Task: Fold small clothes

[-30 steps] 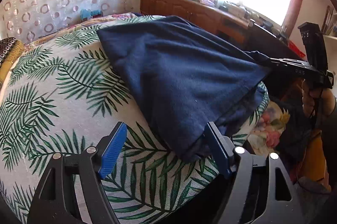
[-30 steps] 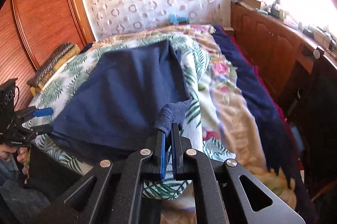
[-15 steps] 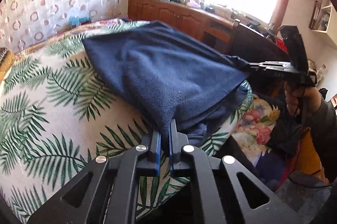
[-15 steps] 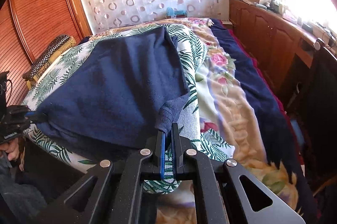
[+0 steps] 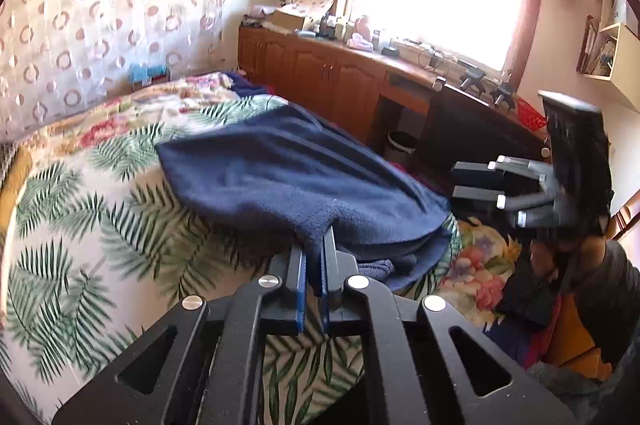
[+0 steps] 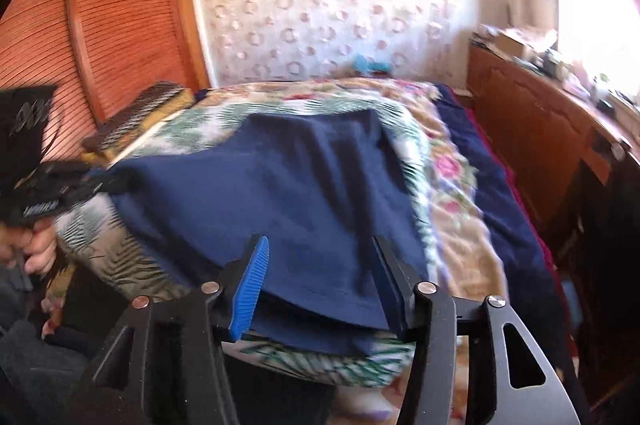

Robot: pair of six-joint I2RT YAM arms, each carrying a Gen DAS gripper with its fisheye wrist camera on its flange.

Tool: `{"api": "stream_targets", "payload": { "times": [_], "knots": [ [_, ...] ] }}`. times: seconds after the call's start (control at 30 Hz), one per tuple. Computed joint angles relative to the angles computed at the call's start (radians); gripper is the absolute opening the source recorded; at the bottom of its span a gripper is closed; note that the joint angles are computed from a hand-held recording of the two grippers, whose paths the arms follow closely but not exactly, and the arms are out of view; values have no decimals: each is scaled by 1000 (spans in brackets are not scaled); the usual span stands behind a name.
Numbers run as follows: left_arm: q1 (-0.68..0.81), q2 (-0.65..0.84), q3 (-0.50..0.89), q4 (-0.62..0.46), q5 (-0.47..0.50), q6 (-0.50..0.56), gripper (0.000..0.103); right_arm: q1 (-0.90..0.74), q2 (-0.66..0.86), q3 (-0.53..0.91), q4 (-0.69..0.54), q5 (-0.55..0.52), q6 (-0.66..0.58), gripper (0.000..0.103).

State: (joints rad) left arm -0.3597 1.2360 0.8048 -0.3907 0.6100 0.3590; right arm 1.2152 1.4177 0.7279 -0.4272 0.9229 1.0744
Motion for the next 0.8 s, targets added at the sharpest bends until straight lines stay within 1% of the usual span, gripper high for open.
{"api": "stream_targets", "payload": {
  "times": [0.1, 0.17, 0.33, 0.47, 0.5, 0.67, 0.8],
  "knots": [
    [-33, 0, 26, 13, -27, -19, 6, 4, 53, 26, 68, -31, -74, 59],
    [-45, 7, 40, 16, -34, -26, 6, 3, 69, 22, 135, -57, -137, 59],
    [-56, 18, 51, 28, -42, -37, 6, -8, 115, 55, 144, -73, -183, 62],
    [-54, 24, 60, 30, -42, -42, 6, -27, 144, 59, 154, -110, -209, 63],
    [-51, 24, 61, 31, -41, -42, 6, -62, 139, 53, 166, -133, -248, 63],
    [-39, 20, 54, 37, -32, -50, 6, -124, 169, 73, 56, -134, -221, 64],
    [-23, 24, 55, 38, -21, -56, 6, -177, 135, 31, 31, -140, -208, 64]
  ]
}}
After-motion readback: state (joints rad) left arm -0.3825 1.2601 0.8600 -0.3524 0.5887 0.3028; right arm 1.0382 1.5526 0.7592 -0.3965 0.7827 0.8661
